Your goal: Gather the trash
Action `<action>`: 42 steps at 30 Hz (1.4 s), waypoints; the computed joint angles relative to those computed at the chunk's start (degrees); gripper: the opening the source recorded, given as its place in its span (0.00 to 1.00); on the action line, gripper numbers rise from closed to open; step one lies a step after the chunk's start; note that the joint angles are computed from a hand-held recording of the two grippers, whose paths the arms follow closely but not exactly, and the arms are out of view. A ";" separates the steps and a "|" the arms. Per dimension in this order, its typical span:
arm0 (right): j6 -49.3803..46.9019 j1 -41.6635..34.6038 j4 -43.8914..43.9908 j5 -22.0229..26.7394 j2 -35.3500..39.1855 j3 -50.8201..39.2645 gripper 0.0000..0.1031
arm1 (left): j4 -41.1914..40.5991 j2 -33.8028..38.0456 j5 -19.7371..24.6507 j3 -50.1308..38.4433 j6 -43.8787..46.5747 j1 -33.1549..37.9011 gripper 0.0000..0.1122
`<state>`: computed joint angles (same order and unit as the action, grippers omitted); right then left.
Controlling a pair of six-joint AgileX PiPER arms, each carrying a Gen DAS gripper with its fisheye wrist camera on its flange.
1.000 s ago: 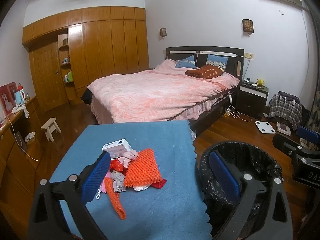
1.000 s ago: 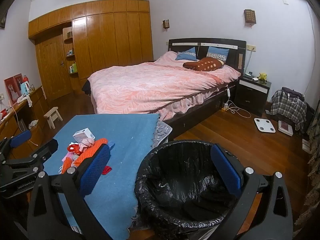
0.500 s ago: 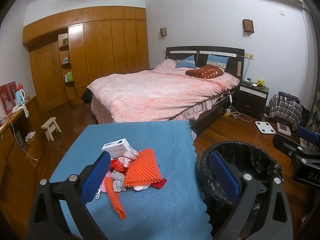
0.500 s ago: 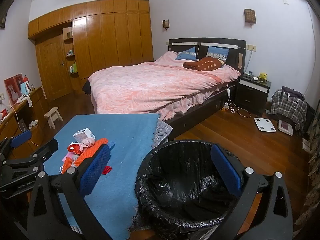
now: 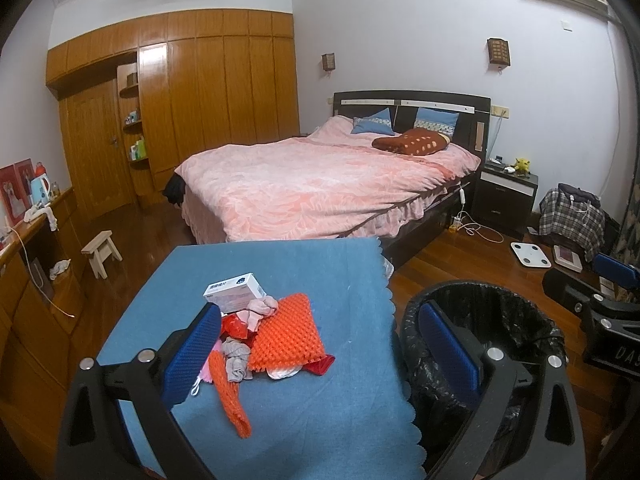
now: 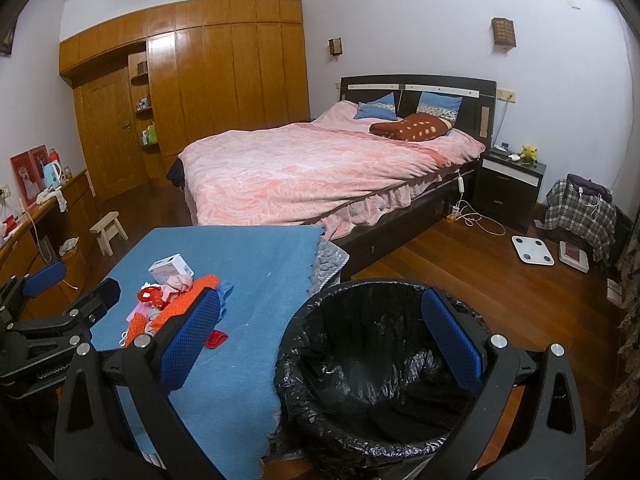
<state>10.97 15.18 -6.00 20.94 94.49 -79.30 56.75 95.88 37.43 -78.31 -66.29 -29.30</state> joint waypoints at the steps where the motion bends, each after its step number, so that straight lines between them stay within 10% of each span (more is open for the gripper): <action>1: 0.32 0.27 -0.31 0.02 0.12 -0.09 0.95 | 0.17 -0.03 -0.20 0.30 -0.29 0.15 0.86; 20: -4.85 5.66 5.20 -5.67 15.01 -8.52 0.95 | 17.41 0.32 -6.97 12.40 -18.43 11.91 0.86; 42: -1.75 11.71 1.73 1.62 37.32 -31.17 0.79 | 7.24 14.29 -18.39 10.06 -9.51 24.13 0.63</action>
